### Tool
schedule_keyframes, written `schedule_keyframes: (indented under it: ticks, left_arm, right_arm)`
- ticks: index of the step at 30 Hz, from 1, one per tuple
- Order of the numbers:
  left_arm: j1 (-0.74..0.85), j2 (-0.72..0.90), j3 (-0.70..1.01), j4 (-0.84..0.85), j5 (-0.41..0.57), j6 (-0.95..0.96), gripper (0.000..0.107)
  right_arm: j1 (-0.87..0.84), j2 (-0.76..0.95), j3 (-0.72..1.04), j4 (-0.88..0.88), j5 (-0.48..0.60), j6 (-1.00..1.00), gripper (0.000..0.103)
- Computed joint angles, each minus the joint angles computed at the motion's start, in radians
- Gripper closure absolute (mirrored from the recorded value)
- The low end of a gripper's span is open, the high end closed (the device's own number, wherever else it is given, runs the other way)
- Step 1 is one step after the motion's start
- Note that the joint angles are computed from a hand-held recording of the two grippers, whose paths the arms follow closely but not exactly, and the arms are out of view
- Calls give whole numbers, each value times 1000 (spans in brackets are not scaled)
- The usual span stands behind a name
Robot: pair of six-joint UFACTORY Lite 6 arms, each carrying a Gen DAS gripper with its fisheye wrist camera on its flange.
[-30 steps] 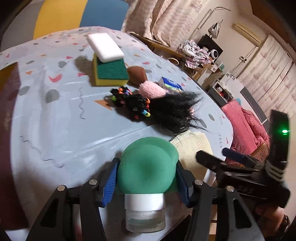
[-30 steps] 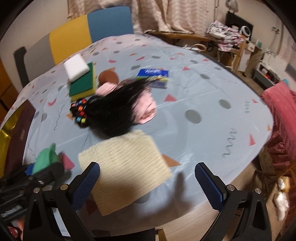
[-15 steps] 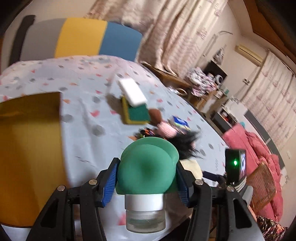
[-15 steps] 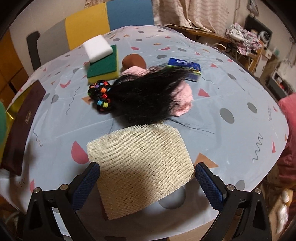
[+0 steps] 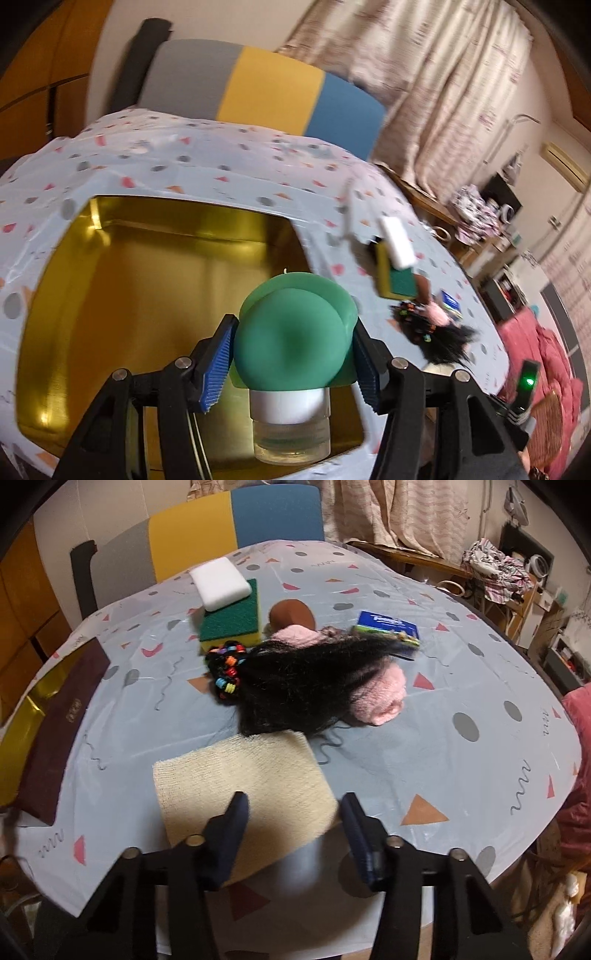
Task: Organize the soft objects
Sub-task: 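Carry the green bottle into the gold tray with the left tool while the right tool grasps the beige cloth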
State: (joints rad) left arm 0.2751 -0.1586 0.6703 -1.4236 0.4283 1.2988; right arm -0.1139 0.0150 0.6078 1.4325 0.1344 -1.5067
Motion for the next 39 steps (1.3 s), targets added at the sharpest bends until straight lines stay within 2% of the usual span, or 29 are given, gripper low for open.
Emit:
schedule_keyframes:
  ticks: [5,10,12,13,16,19,20,21,22,23,26,28,30,32,33,36,37,39]
  left_arm:
    - [112,50,34,45,32,3,45]
    - [157,152,115,132,0,-63,46]
    - [176,180,139,147,6,-76,46]
    - [188,200,157,148,14,-79,50]
    - [205,242,209,161,24,-91,51]
    - [214,297,275,215,46,-163,51]
    - [213,298,277,213,46,-166,51]
    - [213,298,277,213,45,-167,51]
    - [208,295,274,215,35,-172,51]
    - [203,294,269,219,25,-177,51]
    - [186,311,273,262,14,-218,51]
    - [175,334,278,290,5,-239,51]
    - [169,359,288,307,3,-251,51]
    - [166,383,293,310,11,-242,51]
    - [165,388,293,307,13,-234,51]
    - [171,409,302,301,37,-221,70]
    - [181,412,304,292,48,-220,71]
    - [190,393,294,282,36,-217,71]
  right_arm:
    - [-13,-17,-10,-36,94,64,74]
    - [7,-42,-22,-113,192,187,89]
    - [34,-58,-32,-127,210,215,92]
    - [59,-73,-42,-121,206,221,92]
    - [120,-84,-51,-104,171,233,92]
    - [139,-65,-43,-66,152,192,87]
    - [148,-64,-41,-56,142,184,66]
    - [153,-57,-35,-56,133,189,49]
    - [154,-44,-24,-55,131,190,20]
    - [157,-40,-23,-35,122,180,13]
    - [161,9,1,-9,129,164,13]
    - [193,21,4,42,90,119,14]
    - [229,35,18,54,52,98,22]
    - [260,40,23,67,10,79,43]
    - [268,44,31,81,15,59,50]
    - [285,54,48,58,9,84,65]
    - [285,58,55,56,21,82,74]
    - [261,68,70,41,85,100,81]
